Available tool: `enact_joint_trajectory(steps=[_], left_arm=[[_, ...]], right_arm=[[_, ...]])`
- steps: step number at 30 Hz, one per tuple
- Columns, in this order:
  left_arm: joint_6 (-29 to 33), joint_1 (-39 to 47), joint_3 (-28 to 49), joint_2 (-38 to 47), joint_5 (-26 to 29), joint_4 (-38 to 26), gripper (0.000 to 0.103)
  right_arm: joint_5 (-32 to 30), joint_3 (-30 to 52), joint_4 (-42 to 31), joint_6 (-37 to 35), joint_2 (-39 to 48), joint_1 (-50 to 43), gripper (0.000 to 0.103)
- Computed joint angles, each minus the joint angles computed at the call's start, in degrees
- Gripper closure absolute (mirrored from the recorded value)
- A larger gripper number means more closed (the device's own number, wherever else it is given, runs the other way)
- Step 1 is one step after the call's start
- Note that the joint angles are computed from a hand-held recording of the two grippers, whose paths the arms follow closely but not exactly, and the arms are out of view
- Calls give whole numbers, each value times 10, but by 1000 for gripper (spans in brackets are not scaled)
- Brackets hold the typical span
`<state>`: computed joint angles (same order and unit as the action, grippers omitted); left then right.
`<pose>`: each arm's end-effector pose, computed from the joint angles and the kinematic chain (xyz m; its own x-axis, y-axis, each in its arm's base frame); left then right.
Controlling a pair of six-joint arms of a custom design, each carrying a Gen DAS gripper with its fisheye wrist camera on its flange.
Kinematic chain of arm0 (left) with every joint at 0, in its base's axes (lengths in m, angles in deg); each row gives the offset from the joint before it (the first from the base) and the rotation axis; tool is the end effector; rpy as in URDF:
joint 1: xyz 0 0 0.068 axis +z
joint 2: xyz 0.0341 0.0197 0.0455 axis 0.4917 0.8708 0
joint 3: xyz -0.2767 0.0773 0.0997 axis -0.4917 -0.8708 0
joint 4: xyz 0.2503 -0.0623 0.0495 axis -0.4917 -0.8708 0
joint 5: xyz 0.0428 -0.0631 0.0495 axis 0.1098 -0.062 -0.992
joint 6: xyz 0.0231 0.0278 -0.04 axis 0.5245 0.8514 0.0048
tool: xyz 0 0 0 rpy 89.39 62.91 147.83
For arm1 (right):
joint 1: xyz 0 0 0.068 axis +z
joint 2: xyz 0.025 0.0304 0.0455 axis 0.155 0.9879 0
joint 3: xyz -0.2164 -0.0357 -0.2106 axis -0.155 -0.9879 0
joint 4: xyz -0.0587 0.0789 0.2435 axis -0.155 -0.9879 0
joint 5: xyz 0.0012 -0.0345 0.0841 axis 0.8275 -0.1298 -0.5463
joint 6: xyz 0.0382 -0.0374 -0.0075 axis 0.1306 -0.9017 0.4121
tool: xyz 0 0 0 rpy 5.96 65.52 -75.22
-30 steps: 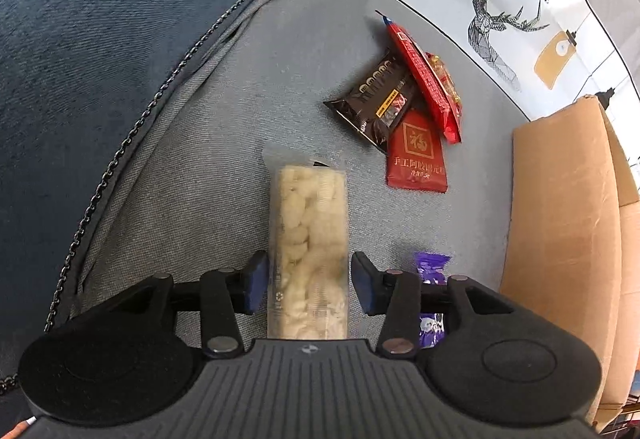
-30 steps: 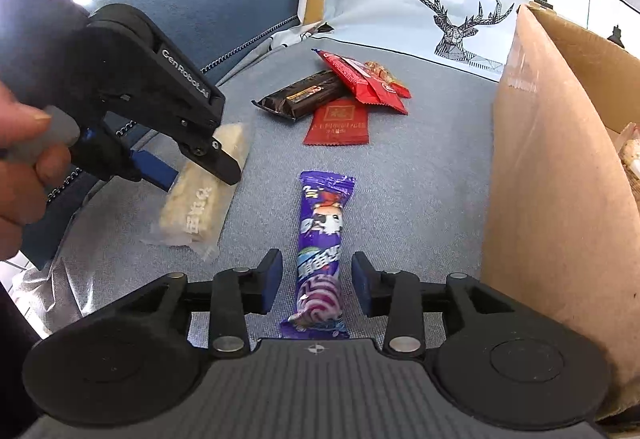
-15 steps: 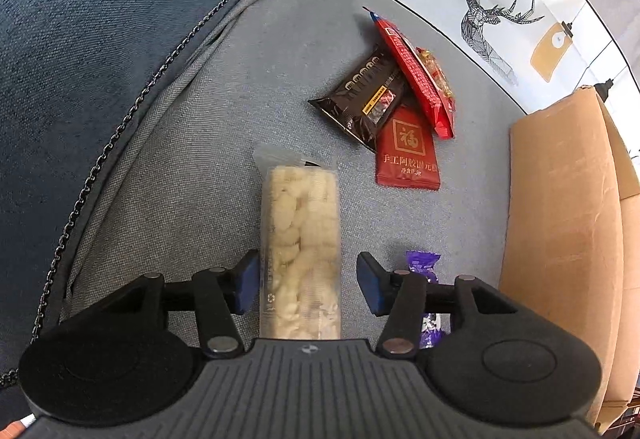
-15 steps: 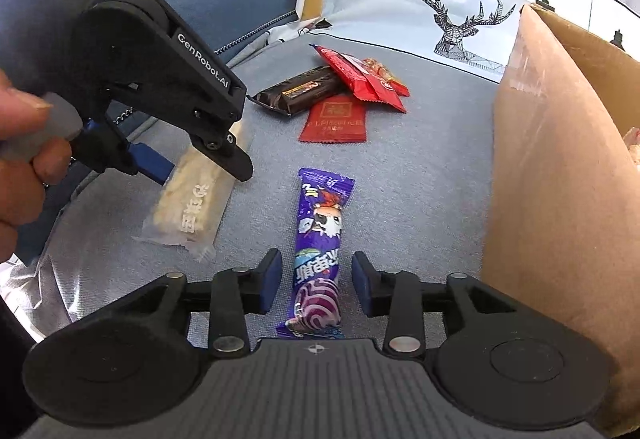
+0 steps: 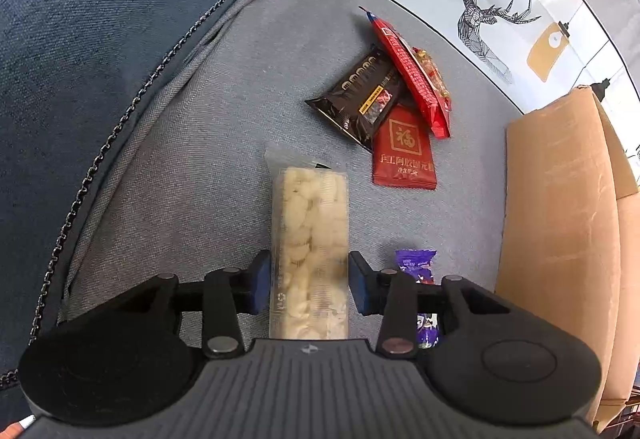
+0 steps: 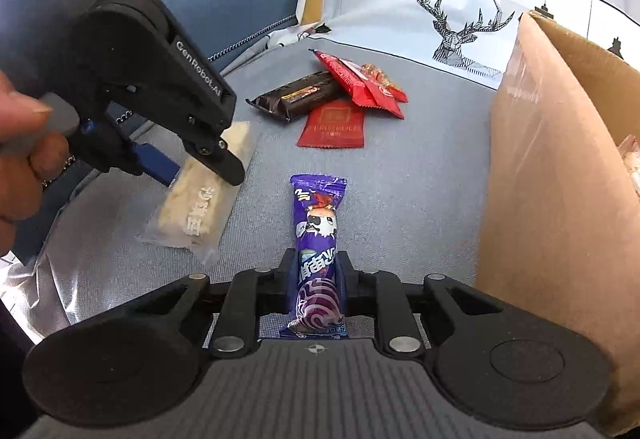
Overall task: Organize snacks
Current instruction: 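Lift the purple bar with the right tool while the left tool lifts the cracker bag toward the box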
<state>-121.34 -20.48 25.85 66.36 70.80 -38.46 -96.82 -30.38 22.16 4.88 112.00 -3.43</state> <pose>0.1719 -0.1880 0.1826 -0.7038 -0.6469 -0.2936 -0.5754 0.7614 -0.2985 0.1540 -0.0121 0.1436 -0.5488 -0.4691 -0.6920 -0.6844 0.7274 0.0497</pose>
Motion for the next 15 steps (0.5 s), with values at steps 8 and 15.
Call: enact_joint_trajectory(steps=[8, 15], left_arm=[[7, 2, 1, 3, 2, 0, 59], [12, 4, 3, 6, 2, 0, 59]], right_arm=[[11, -3, 7, 4, 2, 8, 81], [12, -5, 12, 5, 5, 11, 81]])
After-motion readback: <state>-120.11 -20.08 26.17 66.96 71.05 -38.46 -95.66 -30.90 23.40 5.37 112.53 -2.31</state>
